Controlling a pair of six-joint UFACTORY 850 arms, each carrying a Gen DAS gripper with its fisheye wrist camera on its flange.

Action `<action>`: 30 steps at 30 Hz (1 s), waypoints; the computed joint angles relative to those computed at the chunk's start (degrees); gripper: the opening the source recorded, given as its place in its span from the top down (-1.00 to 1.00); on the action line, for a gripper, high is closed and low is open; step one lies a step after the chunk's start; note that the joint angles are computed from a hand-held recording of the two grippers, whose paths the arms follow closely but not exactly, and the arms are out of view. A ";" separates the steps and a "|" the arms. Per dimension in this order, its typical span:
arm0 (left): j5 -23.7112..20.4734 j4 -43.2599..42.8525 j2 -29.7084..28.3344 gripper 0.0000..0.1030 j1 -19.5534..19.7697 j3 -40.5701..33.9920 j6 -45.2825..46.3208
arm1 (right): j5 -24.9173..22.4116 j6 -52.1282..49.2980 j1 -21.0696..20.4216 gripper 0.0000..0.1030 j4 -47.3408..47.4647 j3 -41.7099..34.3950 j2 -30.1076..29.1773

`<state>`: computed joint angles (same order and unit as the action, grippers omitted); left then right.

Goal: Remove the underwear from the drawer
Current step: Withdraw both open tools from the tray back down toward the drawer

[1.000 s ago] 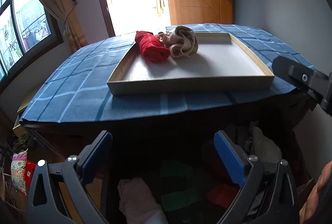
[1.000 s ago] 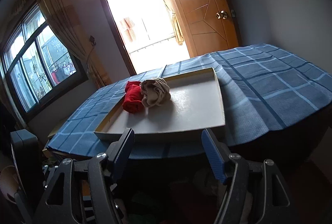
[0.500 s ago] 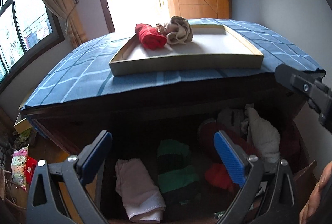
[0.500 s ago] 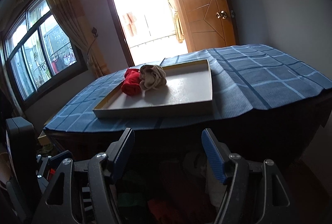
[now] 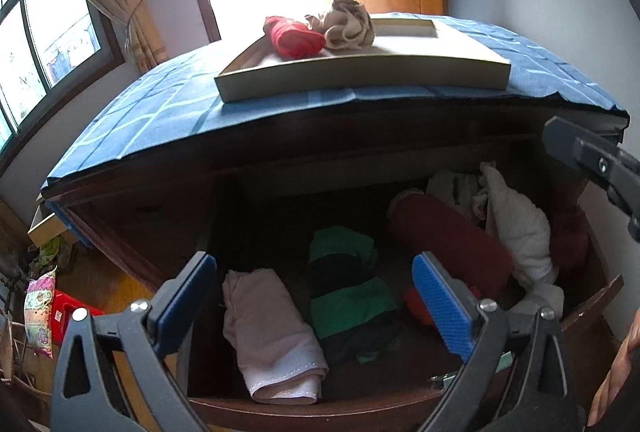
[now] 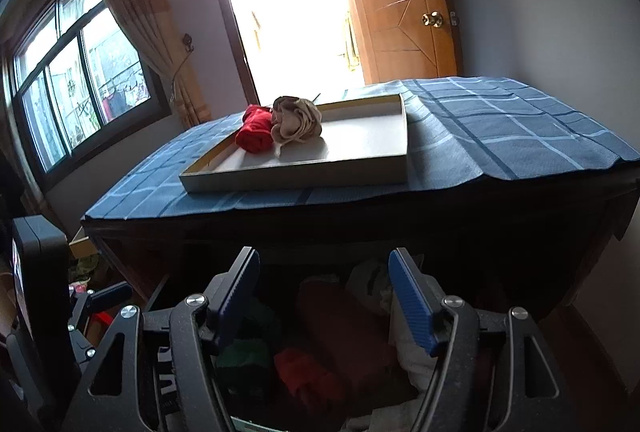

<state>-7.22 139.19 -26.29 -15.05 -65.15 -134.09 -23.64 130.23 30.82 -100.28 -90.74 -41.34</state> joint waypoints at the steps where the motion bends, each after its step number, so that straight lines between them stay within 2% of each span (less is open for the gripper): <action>1: 0.12 0.06 -0.02 -0.95 0.05 0.07 -0.07 | 0.29 -0.40 -0.01 -0.35 0.40 0.12 -0.04; 15: 0.37 -5.67 -0.38 -0.95 0.22 0.79 6.05 | 3.12 -3.33 -0.37 -0.35 3.39 0.96 -0.54; 22: 1.31 -13.85 -0.92 -0.95 0.68 0.98 14.33 | 3.82 -4.58 -0.65 -0.35 5.59 2.40 -0.04; 28: 1.90 -16.66 -1.23 -0.95 1.04 0.98 17.18 | 4.07 -6.14 -0.85 -0.35 7.67 3.97 0.34; 30: 2.27 -21.46 -1.62 -0.95 1.03 0.73 22.10 | 4.35 -6.64 -1.02 -0.35 8.52 4.26 0.34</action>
<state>-4.94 117.73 -27.91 -14.02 -64.42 -111.99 -19.30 123.59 29.80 -91.76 -86.48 -41.00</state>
